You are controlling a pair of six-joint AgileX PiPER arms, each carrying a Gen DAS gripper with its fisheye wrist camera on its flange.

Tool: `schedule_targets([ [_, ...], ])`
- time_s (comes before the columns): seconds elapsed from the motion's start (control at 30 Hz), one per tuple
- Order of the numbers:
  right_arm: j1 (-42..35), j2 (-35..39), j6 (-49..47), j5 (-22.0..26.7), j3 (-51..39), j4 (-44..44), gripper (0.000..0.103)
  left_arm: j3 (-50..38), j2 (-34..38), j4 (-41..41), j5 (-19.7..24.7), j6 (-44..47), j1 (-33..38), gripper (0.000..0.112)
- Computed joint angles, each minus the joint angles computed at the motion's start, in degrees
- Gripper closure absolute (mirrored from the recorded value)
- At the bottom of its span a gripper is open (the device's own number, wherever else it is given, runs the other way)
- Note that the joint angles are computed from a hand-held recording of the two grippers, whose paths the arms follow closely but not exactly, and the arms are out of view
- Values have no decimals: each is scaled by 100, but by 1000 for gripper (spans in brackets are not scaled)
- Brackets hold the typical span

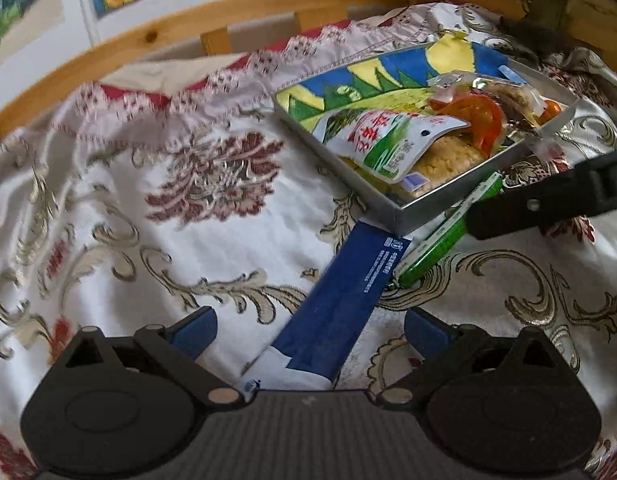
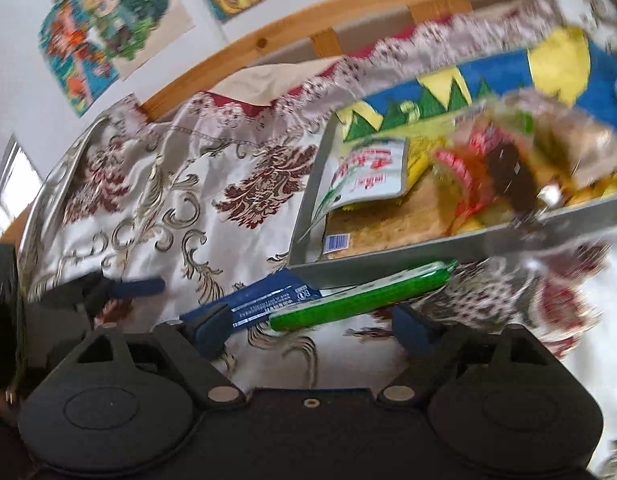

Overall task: Organize snacks
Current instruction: 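Lower the left tool to the blue sachet while the right tool approaches the green stick, then close the left tool on the blue sachet while the right tool grasps the green stick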

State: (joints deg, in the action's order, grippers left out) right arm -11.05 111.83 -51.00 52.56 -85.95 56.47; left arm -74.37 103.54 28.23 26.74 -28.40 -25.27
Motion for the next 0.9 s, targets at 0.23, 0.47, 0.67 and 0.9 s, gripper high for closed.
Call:
schedule_targets([
  [0.23, 282, 255, 1173, -472, -125, -57, 25, -128, 143, -814, -34, 675, 166, 34],
  [0.47, 363, 276, 1960, -854, -21, -92, 33, -367, 248, -1005, 195, 856, 106, 55],
  [0.67, 431, 233, 3037, -1040, -65, -681, 55, -628, 358, -1021, 503, 667, 88, 58],
  [0.9, 965, 580, 5228, -734, -1064, -2593, 55, -862, 453, -1020, 810, 407, 78, 59],
])
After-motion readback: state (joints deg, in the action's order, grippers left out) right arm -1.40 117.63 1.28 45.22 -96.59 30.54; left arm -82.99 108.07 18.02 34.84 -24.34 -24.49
